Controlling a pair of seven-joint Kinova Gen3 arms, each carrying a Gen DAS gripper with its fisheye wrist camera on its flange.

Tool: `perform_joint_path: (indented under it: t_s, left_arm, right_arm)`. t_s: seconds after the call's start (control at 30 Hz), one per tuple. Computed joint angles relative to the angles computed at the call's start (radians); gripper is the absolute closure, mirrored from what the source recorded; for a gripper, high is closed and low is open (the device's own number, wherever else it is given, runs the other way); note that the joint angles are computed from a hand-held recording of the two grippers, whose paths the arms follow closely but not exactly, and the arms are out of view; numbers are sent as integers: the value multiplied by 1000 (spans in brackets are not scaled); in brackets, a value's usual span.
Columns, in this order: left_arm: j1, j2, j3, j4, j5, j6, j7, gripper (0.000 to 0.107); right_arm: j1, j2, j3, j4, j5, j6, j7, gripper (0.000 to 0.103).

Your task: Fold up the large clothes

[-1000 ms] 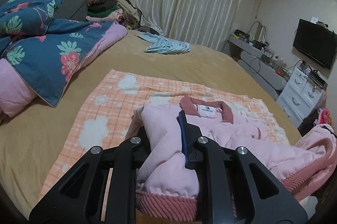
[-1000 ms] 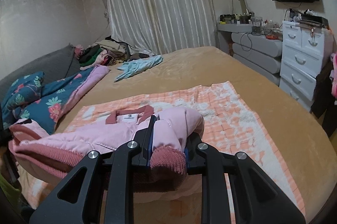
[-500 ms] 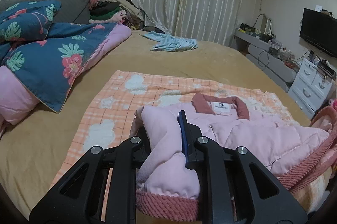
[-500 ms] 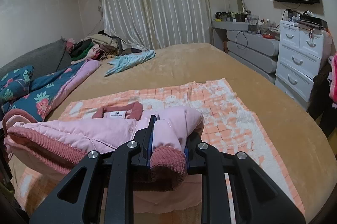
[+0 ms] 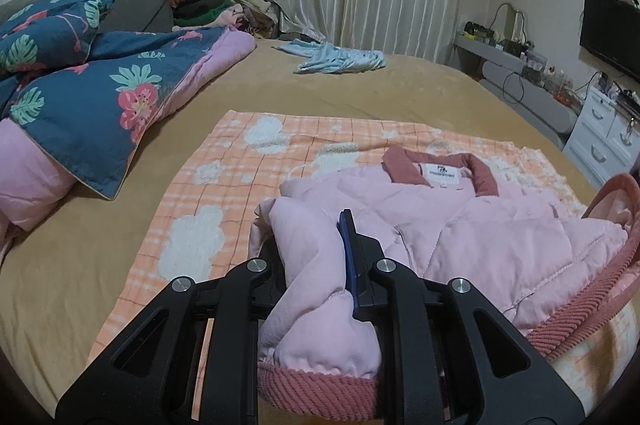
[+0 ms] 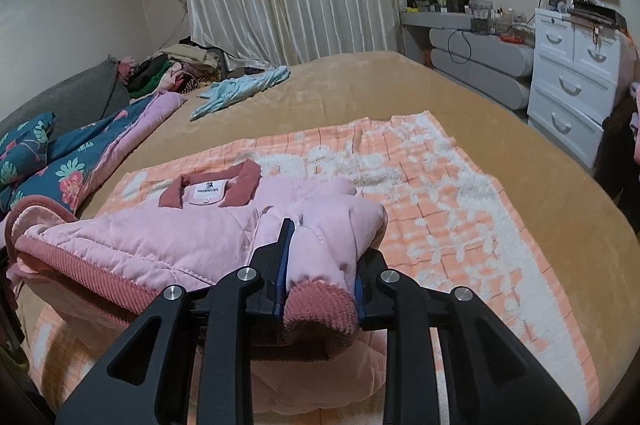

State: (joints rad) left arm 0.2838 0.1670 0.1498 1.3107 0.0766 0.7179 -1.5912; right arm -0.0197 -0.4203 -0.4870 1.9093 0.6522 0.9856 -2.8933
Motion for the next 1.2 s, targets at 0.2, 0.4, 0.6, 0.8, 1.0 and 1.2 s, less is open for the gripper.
perform_joint_path:
  t_s: [0.2,0.4,0.6,0.8,1.0,1.2]
  left_arm:
    - [5,25,-5,-2,-14,4,9,96]
    - [18,37,-8,-1,-40,2,24,95]
    - [11,40,-6,-4,-26,5,17,95]
    - [14,41,-8,-9,-35,9,19,95]
    - [16,38,-8,-7,-37,8,25,95]
    - [9,19,-2,-3,-20,19,18,85]
  right_arm:
    - [-2,9,36,28,-24,-54,-10,76]
    - [-1,-9,116,63,-105,-146,8,45]
    - [29,-148,191,178,-212,-339,0,19]
    - [81,-289,146,238,-255,-438,24,6]
    - [187,-272,30,163,-328,-308,156,4]
    - [239,-178,-97,108,-343,-208,210,4]
